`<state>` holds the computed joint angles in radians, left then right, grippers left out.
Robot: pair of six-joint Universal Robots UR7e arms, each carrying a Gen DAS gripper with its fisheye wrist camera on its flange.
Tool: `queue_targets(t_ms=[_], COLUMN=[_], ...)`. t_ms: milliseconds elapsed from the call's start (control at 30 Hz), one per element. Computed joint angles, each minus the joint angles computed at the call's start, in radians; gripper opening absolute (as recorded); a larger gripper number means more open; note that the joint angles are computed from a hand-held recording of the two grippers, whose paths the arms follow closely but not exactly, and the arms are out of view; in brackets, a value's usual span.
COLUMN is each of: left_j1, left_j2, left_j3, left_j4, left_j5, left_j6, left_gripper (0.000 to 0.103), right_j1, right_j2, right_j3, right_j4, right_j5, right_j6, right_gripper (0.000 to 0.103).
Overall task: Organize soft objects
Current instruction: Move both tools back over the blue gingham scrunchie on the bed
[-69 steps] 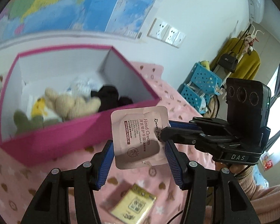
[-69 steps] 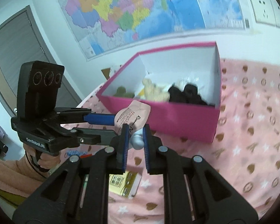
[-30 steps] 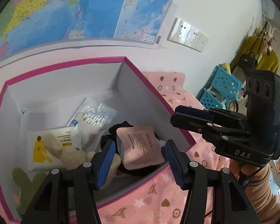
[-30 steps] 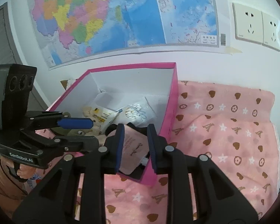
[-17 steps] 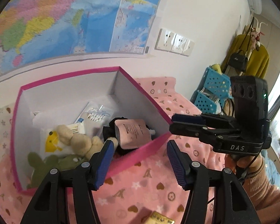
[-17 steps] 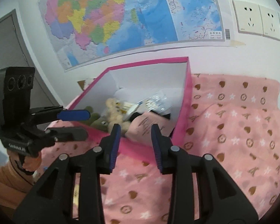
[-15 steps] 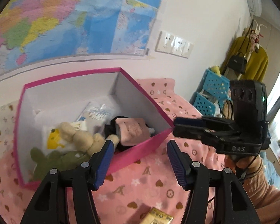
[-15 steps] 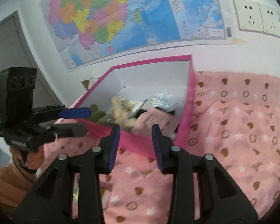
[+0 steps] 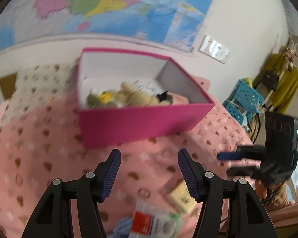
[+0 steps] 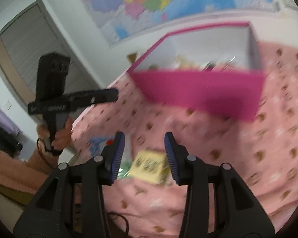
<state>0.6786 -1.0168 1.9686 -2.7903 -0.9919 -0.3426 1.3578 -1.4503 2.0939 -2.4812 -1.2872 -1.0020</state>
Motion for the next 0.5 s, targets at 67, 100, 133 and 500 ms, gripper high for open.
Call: queue_targets(t_ms=[67,100,133,500], left_j1=[0.001,0.001,0.002,-0.008], left_j2=[-0.023,-0.036,-0.046,-0.213], left_j3=[0.036,0.054,0.069,0.246], left_j4=[0.003,0.006,0.008,0.126], left_j5=[0.008,0.01,0.011,0.016], left_j6=[-0.039,-0.058,-0.072,-0.222], left_gripper=[0.061,0.061,0.061,0.061], right_j1=[0.012,0.019,0.026,0.083], right_j2=[0.015,0.024,0.034,0.11], right_j3=[0.008,0.014,0.015,0.013], right_j4=[0.02,0.021,0.027,0.004], right_j5=[-0.021,-0.031,-0.038,-0.09], right_j6=[-0.01,-0.013,-0.013,0.004], right_gripper=[0.044,0.044,0.044,0.044])
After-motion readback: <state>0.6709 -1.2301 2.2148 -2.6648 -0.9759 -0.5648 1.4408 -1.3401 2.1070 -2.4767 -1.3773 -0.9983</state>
